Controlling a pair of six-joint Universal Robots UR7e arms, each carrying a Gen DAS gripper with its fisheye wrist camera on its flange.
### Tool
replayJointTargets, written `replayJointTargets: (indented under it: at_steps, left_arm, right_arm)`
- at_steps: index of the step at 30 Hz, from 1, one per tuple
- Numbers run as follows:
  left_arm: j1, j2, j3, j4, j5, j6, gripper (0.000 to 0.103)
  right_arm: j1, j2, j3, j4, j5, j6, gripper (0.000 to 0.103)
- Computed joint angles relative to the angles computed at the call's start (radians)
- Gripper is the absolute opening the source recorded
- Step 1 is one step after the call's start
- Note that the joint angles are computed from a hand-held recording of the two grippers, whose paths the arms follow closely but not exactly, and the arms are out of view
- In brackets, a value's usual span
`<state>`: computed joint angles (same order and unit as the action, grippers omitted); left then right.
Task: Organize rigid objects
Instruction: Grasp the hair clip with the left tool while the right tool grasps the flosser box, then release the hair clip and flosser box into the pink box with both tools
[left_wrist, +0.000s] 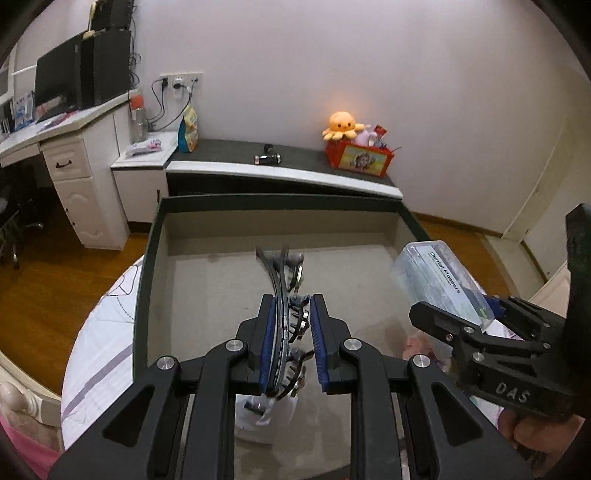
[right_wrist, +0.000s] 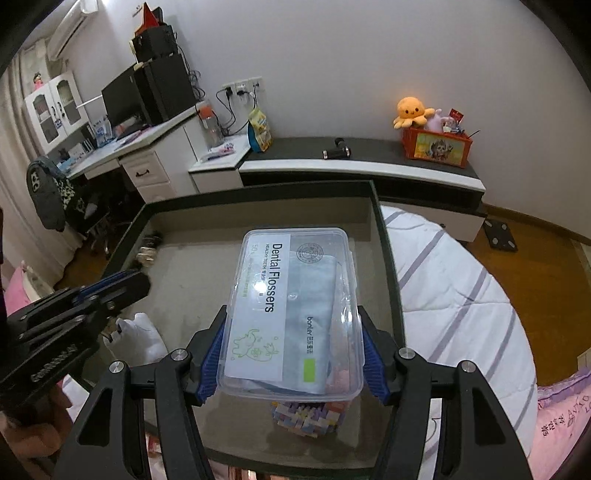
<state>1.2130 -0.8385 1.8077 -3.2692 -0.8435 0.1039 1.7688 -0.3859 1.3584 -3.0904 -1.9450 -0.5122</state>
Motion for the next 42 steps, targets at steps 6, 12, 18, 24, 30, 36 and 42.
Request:
replayJointTargets:
  at_steps: [6,12,18,24,30,36,42]
  left_arm:
    - [-0.02,-0.002,0.05,-0.12,0.057,0.029,0.091]
    - [-0.057,-0.039,0.15,-0.271,0.106,0.058,0.103]
    - [-0.117,-0.091,0.3,-0.428,0.124,0.077,0.103]
    - [-0.174,-0.144,0.442,-0.526,0.115,0.035,0.103]
    - [-0.226,-0.195,0.59,-0.569,0.083,-0.087,0.103]
    - [-0.327,-0.179,0.695,-0.615,0.139,-0.107,0.103]
    - [-0.385,-0.051,0.714,-0.767,0.266,-0.061,0.103]
  right_arm:
    - [-0.002,-0.001,0.01,-0.021,-0.003,0.007,0.084]
    - [-0.003,-0.035,0.083,-0.121,-0.011,0.027,0.093]
    - [-0.004,-0.112,0.24,-0.258,0.042,0.03,0.093]
    - [0.004,-0.166,0.389,-0.412,0.065,0.003,0.093]
    - [0.008,-0.192,0.505,-0.546,0.065,-0.04,0.093]
    - [0.01,-0.212,0.602,-0.654,0.088,-0.065,0.093]
    - [0.01,-0.212,0.657,-0.72,0.096,-0.08,0.093]
